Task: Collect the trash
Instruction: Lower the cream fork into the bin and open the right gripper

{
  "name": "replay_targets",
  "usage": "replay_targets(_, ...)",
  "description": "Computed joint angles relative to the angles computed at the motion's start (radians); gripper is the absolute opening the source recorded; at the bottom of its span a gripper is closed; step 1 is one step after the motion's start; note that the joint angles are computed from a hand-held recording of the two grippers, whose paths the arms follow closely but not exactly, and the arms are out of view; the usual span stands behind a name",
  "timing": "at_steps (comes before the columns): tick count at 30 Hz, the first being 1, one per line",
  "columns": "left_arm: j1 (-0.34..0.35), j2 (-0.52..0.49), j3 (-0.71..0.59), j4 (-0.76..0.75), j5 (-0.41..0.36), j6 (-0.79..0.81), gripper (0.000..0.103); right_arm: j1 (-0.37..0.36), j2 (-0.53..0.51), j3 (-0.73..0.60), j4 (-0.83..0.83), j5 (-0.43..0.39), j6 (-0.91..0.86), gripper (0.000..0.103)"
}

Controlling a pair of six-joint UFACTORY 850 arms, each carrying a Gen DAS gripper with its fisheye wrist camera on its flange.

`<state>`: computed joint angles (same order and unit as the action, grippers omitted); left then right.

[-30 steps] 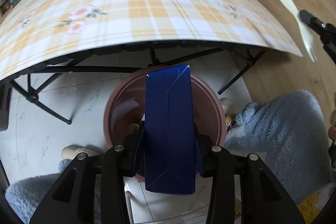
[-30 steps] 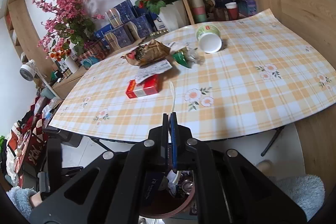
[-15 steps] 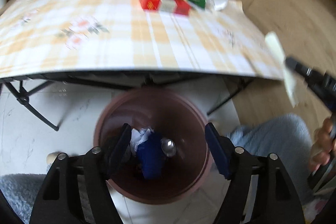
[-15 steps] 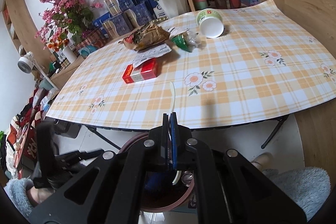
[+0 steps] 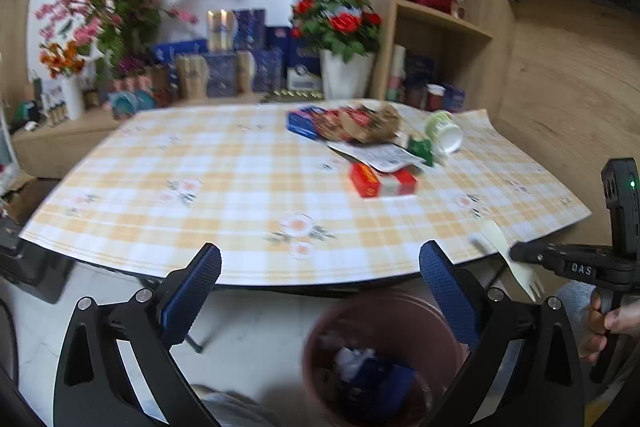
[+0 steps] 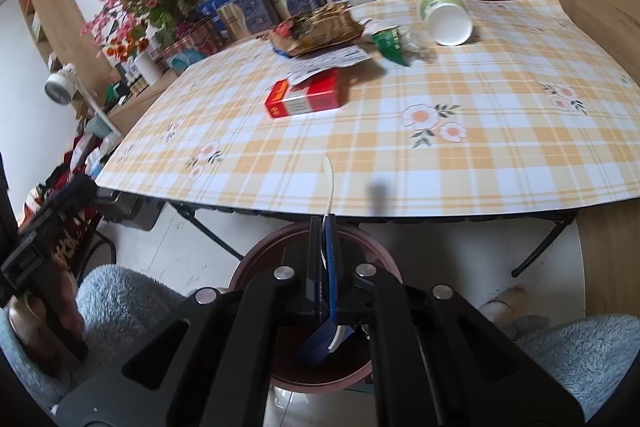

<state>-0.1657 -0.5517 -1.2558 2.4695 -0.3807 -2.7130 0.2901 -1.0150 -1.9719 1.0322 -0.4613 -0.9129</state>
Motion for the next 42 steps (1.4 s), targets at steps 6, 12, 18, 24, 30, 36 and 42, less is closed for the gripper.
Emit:
replay_targets(6,0.013,0.031,0.064,-0.053,-0.077,0.002,0.097,0.020,-0.028,-0.041,-0.108,-0.025,0.086,0.006)
replay_targets(12,0.010,0.011,0.053,-0.159,-0.073,0.065,0.097,0.044,-0.061,-0.097,-0.206,-0.051,0.158,0.006)
replay_targets(18,0.013,-0.002,0.037,-0.142,-0.058,0.066,0.097,0.068,-0.102,-0.162,-0.286,-0.079,0.215,0.006)
replay_targets(24,0.015,-0.017,0.017,-0.196,-0.030,0.121,0.097,0.083,-0.120,-0.197,-0.328,-0.104,0.221,0.007)
replay_targets(30,0.012,-0.020,0.013,-0.213,-0.031,0.144,0.097,0.078,-0.109,-0.180,-0.319,-0.082,0.223,0.007)
replay_targets(36,0.013,-0.022,0.009,-0.228,-0.023,0.155,0.097,0.065,-0.082,-0.133,-0.224,-0.051,0.152,0.029)
replay_targets(42,0.012,-0.024,0.009,-0.233,-0.029,0.170,0.097,0.060,-0.032,-0.054,-0.084,0.027,0.009,0.070)
